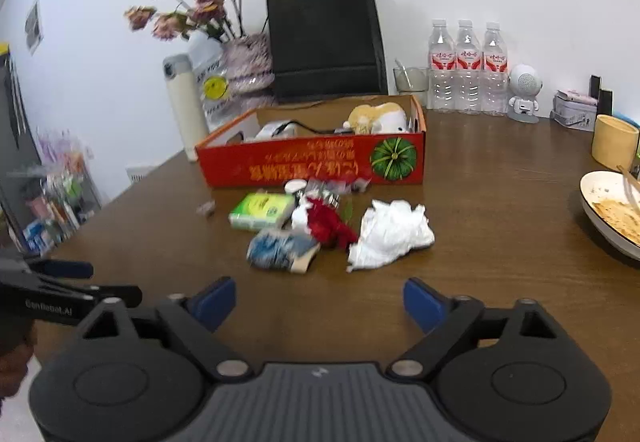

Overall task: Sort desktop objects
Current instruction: 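Grasp the small wrapped candy with left while right grasps the red rose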

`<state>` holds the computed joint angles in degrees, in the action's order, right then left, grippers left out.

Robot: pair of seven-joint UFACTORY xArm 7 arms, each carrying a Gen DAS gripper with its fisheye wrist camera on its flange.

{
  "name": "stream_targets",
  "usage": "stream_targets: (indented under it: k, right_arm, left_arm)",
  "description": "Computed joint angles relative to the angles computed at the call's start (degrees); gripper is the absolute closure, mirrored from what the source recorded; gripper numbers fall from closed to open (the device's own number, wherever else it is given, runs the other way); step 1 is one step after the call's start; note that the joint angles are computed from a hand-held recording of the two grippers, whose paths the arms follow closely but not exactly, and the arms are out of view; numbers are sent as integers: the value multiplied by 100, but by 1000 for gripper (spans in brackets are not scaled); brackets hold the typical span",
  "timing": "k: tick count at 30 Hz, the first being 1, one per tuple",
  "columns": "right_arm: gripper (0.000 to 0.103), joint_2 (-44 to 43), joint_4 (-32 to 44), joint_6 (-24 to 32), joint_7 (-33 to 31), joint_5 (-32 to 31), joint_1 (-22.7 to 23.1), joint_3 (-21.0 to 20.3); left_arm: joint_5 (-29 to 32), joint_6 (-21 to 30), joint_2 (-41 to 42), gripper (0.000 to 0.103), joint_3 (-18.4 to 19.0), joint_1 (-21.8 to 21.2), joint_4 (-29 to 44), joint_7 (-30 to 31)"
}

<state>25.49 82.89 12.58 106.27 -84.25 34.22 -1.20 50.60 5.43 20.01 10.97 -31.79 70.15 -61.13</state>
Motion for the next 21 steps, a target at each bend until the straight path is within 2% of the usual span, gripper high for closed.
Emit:
stream_targets:
  k: [2, 4, 5, 7, 10, 11, 13, 15, 18, 19, 21]
  right_arm:
    - [24, 183, 266, -143, 69, -129, -49, -59]
    - [27, 393, 615, -246, 411, -658, -2, -193]
    - [28, 526, 814, -269, 413, -780, -46, -171]
    - [33, 811, 1206, -291, 207, -757, -137, -116]
    - [39, 1319, 1782, -368, -1079, 345, -377, 90]
    - [44, 1483, 1945, -380, -1592, 749, -499, 231]
    - [49, 1775, 2241, -330, -2389, 1366, -683, 469]
    - [53, 1968, 2420, -318, -2858, 1771, -781, 580]
    - [60, 2183, 2612, -316, -3208, 2225, -824, 587]
    - [63, 2246, 2657, -306, -3366, 2390, -867, 629]
    - [63, 2326, 2704, -324, -3520, 2609, -870, 586]
  left_arm:
    - [-133, 97, 202, 0, -50, 66, 262, 134]
    - [-367, 113, 422, 2, -160, 204, 533, 425]
    - [-545, 89, 549, 8, -267, 325, 691, 707]
    - [-762, -46, 834, 16, -255, 395, 1043, 1012]
    - [-1161, -11, 1337, 34, -284, 514, 1737, 1390]
    - [-1360, 115, 1518, 43, -393, 620, 2014, 1570]
    - [-1708, 263, 1825, 51, -635, 838, 2464, 1969]
    - [-2014, 402, 2130, 53, -812, 991, 2904, 2301]
    - [-2466, 636, 2582, 58, -1153, 1237, 3511, 2834]
    - [-2592, 757, 2697, 65, -1158, 1228, 3679, 2898]
    - [-2840, 936, 2917, 71, -1185, 1243, 3989, 3050]
